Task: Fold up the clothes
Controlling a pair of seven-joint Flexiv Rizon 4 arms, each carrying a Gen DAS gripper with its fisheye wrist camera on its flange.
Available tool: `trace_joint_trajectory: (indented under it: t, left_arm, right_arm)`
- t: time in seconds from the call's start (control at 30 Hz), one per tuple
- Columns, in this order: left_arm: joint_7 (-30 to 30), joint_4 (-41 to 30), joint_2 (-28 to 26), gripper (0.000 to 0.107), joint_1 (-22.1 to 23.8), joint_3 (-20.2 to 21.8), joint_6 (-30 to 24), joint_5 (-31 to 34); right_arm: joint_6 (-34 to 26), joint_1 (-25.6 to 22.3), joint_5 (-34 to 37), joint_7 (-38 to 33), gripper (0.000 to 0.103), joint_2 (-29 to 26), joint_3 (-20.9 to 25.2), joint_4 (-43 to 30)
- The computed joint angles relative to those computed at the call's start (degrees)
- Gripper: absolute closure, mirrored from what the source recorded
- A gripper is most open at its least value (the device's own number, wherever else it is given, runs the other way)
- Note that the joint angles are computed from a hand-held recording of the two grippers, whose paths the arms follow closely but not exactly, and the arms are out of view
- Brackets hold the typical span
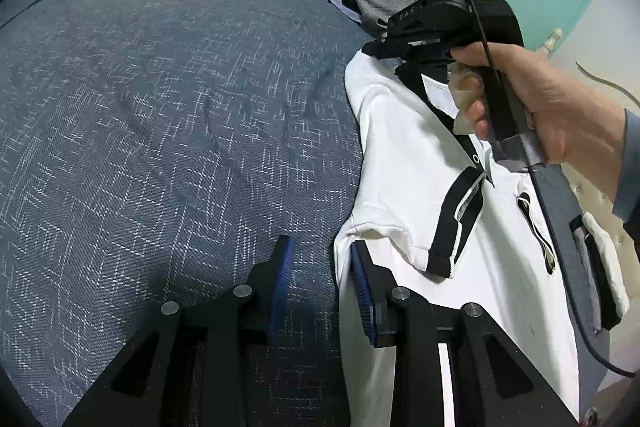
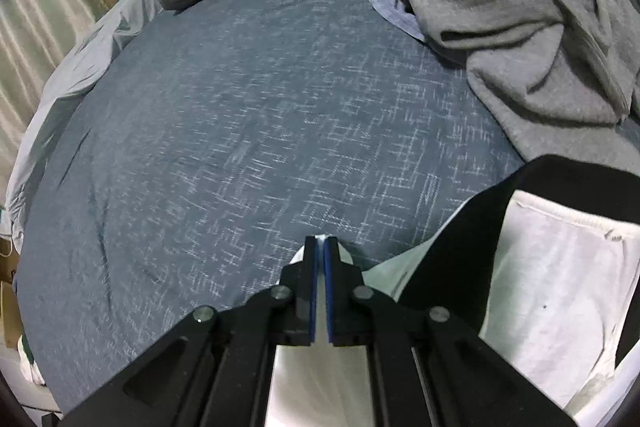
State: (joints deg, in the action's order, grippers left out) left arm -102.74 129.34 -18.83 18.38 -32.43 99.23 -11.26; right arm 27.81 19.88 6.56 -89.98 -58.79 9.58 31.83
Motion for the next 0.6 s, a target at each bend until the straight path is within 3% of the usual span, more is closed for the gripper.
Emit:
trace_joint_trajectory:
  t: [0.17,0.33,0.37,0.4,0.47,0.6]
  left_arm:
    - [-0.5,0.3,0.5,0.075,1.1,-1.3,0.3,-0.6]
    - [-3.3,0.8,1.1,0.075,0.8,-0.4,3.2,0.6]
    - [-4.3,1.0,1.1,0.073,1.4,-0.8,4.3,1.4]
    - [-5.3,1.1,1.0,0.062,2.0,-1.1,5.2,2.1]
    - [-6.6,0.8,0.4,0.05,3.8,-2.6,5.5,4.0]
    - [-8.5,-0.6,-2.2,0.05,6.7,-5.5,4.1,7.4]
  right_arm:
    - [1.3,-1.1,1.2,-0.2,0.1,1.3,0.6,2.7]
    - [-1.4,-1.8,2.0,-2.1,0.099,2.0,1.5,2.6]
    - [-1.3,-1.8,2.0,-2.6,0.098,2.3,1.4,2.9]
    - [-0.9,-1.7,1.8,-3.2,0.097,2.7,1.2,3.3]
    - [1.2,-1.8,1.9,-4.3,0.092,4.1,1.1,5.4]
    - [3.0,-2.2,2.0,-4.5,0.075,6.0,1.1,7.9]
